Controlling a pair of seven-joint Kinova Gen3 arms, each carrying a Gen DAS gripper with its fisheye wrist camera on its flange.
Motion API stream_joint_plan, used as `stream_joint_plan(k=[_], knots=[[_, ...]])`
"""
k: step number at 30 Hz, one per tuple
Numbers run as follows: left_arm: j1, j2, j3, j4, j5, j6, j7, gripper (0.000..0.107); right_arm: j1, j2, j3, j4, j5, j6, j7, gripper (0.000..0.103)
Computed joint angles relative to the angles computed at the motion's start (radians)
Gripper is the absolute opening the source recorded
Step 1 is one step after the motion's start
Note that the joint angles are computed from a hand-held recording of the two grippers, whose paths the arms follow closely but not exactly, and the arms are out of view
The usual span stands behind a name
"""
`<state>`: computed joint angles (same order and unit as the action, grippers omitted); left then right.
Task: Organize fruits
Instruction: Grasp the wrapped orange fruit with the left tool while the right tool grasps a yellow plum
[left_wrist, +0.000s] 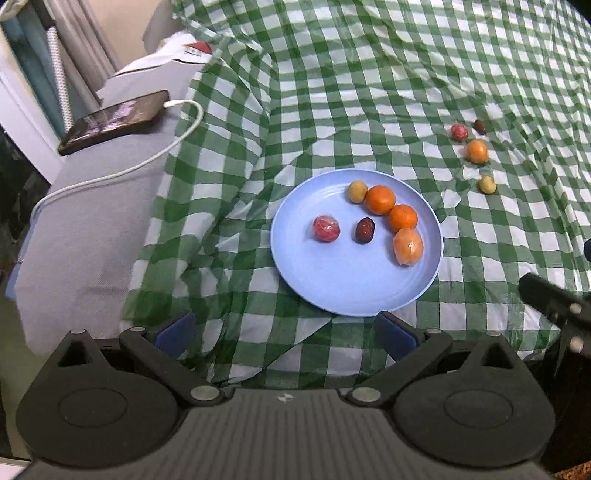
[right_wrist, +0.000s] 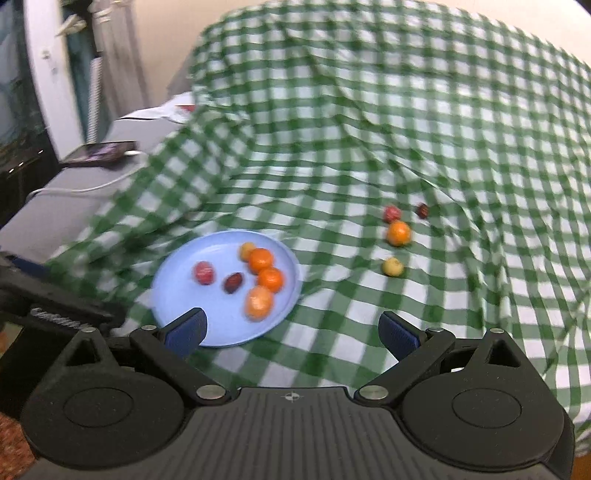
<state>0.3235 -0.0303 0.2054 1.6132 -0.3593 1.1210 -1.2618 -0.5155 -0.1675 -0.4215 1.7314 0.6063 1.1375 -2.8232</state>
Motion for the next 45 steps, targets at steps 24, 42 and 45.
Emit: stream_joint_plan(k=[24,42,45], knots=[[0.224,0.49,-0.169,-0.549,0.088,0.044,-0.074,0.103,0.176,0.241,0.315,0.264,0.239,-0.572,0.019,0.027],[0.308,1.026,-0.148,-1.305,0.262,0.323,-0.202,0.055,0.254,0.237,0.328,0.331,0.42,-0.441,-0.364,0.027],[0.278,1.003,-0.111,-1.246,0.29,0.276,-0.199,0.04,0.232,0.236,0.347,0.327,0.417,-0.437,-0.365,0.027]])
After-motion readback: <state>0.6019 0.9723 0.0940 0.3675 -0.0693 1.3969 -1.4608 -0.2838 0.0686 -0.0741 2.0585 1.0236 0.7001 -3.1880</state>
